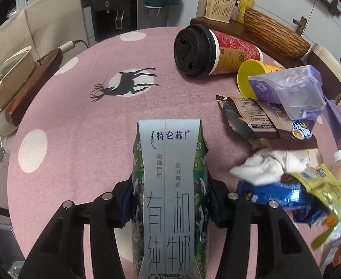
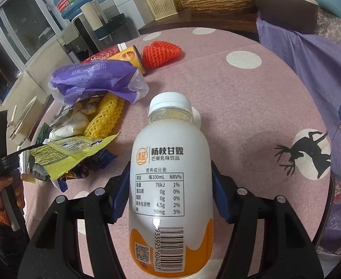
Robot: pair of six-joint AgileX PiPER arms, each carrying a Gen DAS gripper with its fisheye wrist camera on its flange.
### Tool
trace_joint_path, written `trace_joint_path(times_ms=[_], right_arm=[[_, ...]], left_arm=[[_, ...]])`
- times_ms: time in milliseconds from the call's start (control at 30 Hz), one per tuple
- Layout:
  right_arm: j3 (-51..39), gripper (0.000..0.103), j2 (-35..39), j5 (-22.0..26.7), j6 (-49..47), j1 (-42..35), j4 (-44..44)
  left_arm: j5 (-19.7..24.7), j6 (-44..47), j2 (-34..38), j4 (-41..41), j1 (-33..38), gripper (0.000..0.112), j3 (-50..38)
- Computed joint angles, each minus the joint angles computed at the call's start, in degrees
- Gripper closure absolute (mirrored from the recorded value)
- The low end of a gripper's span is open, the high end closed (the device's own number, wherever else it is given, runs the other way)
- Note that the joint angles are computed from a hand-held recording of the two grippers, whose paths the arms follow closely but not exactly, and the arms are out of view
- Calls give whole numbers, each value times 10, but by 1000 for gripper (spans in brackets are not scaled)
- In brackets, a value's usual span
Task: Collect trash
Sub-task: 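Carry the carton and bottle to the black bin, release bottle with right tool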
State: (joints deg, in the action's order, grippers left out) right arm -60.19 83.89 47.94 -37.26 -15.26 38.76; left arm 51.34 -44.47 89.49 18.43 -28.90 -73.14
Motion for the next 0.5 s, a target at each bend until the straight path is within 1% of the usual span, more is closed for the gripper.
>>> trace_joint_path(times_ms=[167,300,400,500], right_arm=[[34,41,-33,-22,-30,-11,22],[66,41,-60,-38,-59,-29,41],[90,41,-79,-34,-93,-53,68],[117,41,-105,-30,-133,-79,93]], left_arm=[[-17,-62,-72,42,-27,62,71],[-27,-120,-125,74,-63,62,121],[-8,-194,-163,129,-120,62,149],[5,-256,-191,164,-171,62,166]])
